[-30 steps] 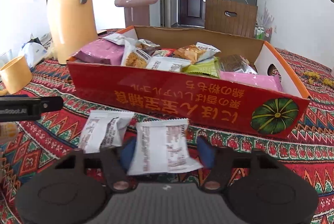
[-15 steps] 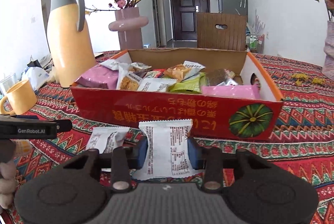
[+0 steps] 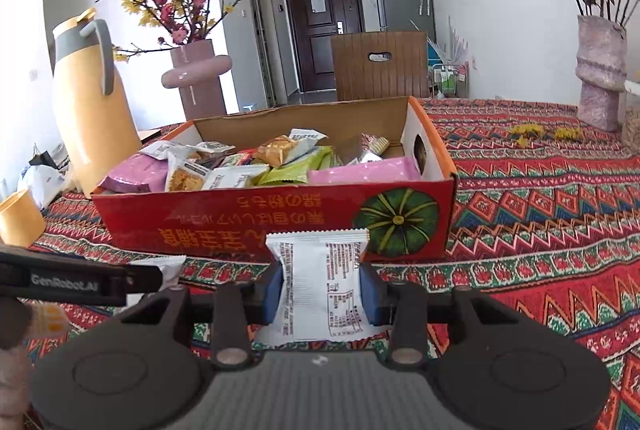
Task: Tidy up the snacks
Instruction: 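Grasp another white biscuit with the left gripper while the right gripper holds its biscuit, then carry both held biscuits over the box and release them inside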
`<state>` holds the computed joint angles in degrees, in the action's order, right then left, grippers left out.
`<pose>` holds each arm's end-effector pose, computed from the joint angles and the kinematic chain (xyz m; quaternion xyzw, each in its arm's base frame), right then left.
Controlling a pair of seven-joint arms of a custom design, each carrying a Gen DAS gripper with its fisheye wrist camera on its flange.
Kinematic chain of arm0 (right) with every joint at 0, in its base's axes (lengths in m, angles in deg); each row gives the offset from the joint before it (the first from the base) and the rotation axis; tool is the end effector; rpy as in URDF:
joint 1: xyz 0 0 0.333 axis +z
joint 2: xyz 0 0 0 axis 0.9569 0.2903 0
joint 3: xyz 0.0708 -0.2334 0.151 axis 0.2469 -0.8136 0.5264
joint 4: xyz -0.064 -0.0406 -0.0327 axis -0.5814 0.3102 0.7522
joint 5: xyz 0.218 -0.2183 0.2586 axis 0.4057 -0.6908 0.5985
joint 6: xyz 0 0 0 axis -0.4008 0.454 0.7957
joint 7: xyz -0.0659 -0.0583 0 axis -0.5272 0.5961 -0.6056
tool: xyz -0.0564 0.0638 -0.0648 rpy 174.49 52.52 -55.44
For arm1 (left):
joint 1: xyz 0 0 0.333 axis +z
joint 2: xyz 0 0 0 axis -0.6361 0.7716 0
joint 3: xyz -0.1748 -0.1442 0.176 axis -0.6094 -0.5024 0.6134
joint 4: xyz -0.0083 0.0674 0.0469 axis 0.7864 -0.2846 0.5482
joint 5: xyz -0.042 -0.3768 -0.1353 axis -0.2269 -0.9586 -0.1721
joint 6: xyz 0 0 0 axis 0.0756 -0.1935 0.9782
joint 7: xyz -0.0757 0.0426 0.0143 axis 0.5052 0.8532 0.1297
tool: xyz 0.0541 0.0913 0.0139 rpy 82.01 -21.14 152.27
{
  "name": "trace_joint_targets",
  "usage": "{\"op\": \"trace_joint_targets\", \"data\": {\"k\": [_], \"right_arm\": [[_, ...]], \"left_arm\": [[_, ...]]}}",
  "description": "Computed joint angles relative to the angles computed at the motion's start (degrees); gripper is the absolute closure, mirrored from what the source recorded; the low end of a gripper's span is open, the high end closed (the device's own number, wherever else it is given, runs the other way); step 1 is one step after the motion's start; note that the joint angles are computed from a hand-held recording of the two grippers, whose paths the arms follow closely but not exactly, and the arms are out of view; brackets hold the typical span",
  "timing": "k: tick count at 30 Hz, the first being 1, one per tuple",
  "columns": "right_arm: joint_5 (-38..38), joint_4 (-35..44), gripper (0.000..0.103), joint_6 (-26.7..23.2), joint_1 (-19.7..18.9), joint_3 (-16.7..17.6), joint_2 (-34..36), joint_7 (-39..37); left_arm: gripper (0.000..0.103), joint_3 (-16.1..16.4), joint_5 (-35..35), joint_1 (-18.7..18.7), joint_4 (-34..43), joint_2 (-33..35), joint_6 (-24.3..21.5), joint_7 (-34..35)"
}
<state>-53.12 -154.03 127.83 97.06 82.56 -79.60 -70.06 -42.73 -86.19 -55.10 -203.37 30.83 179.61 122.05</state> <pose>0.3446 0.3242 0.4189 -0.4793 0.7312 -0.3499 0.3365 0.4710 -0.0888 0.4491 -0.4856 0.7905 -0.3288 0.1768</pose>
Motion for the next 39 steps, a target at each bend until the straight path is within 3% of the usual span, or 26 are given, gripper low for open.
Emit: {"op": "trace_joint_targets", "data": {"k": [2, 8, 12, 15, 18, 28, 39], "right_arm": [[-0.92, -0.49, 0.064, 0.7, -0.13, 0.04, -0.46, 1.05], [-1.91, -0.45, 0.064, 1.2, -0.11, 0.2, -0.2, 1.44], [-2.14, -0.45, 0.064, 1.18, 0.04, 0.18, -0.17, 1.61], [-2.27, -0.31, 0.064, 1.06, 0.16, 0.2, -0.05, 1.58], [-2.3, -0.3, 0.064, 1.18, 0.22, 0.08, -0.05, 1.42], [-3.01, -0.2, 0.064, 0.92, 0.46, 0.38, -0.76, 0.87], [-7.58, 1.19, 0.064, -1.97, -0.56, 1.44, -3.03, 1.14]], "left_arm": [[0.0, -1.46, 1.42, 0.85, -0.3, 0.44, 0.81, -2.34], [0.017, -2.26, 4.11, 1.13, -0.62, 0.87, 1.18, -6.15], [0.032, -1.12, 3.55, -0.23, -1.19, 0.1, 1.48, -5.44], [0.054, 0.35, 1.92, -1.78, -1.5, -0.56, 1.42, -3.39], [0.061, 1.02, 0.51, -2.48, -1.73, -1.1, 1.08, -1.55], [0.062, 3.19, -4.86, -5.5, -2.87, -3.34, 3.46, 5.1], [0.062, 8.2, -13.88, -12.31, -0.88, -6.39, 7.6, 14.78]]}}
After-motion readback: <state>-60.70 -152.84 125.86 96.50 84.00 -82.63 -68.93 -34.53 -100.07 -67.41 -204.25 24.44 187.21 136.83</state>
